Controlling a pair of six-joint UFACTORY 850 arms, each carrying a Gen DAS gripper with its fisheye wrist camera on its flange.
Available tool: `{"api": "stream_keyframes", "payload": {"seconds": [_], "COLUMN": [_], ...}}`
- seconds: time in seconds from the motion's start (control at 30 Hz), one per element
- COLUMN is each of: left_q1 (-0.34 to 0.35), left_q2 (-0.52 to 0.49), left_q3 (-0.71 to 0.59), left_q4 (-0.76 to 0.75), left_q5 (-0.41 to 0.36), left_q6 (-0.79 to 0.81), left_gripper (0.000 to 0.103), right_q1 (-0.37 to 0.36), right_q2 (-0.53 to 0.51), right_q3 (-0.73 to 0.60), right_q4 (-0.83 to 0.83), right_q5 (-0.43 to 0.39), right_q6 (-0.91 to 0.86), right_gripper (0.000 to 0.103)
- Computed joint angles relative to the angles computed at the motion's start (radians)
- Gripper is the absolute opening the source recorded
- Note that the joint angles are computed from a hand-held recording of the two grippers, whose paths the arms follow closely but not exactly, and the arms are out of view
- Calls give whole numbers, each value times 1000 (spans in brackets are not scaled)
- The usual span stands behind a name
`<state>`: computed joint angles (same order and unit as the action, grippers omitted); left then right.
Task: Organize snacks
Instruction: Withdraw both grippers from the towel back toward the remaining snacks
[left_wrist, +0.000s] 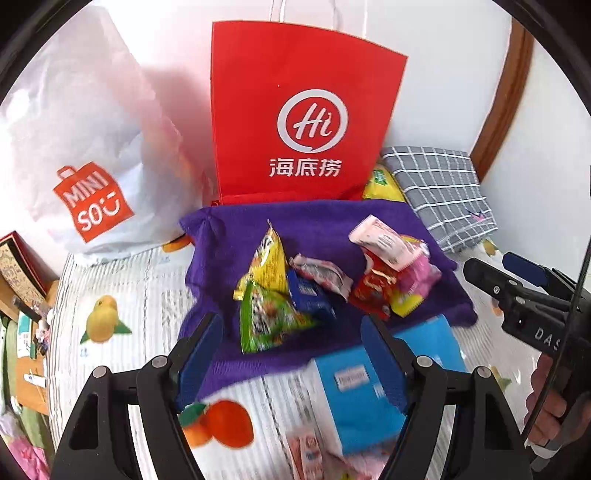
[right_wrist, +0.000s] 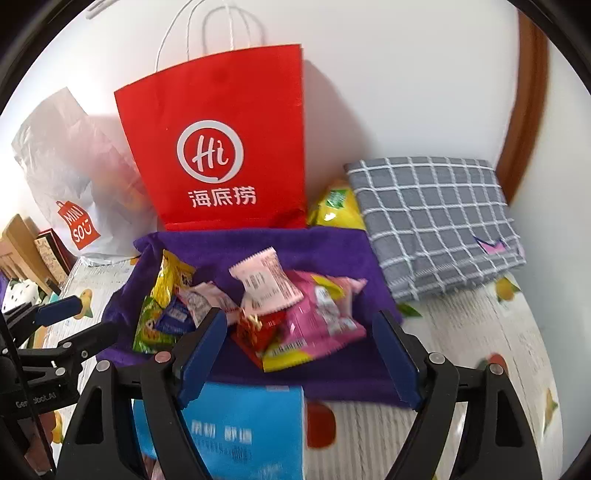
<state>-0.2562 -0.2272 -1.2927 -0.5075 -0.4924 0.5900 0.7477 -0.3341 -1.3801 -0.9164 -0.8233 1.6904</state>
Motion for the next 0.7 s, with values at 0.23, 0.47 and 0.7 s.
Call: {"api": "stream_keyframes", "payload": {"seconds": [0.23,0.47,0.7], "left_q1": [27,33,31], "left_q2": [123,246,346], "left_q3": [116,220,305], "left_q4": [-96,-111,-71], "left_q5": [10,22,57], "left_q6": [78,91,60], "left_gripper": [76,76,76], "right_q1": [73,159,215], "right_q2": [80,167,197], "right_q3": [80,165,198], "right_q4": [-55,-135,-94], "right_q5": [-33,-46,-96], "right_q6": [107,224,230], "right_gripper": [81,81,81]}}
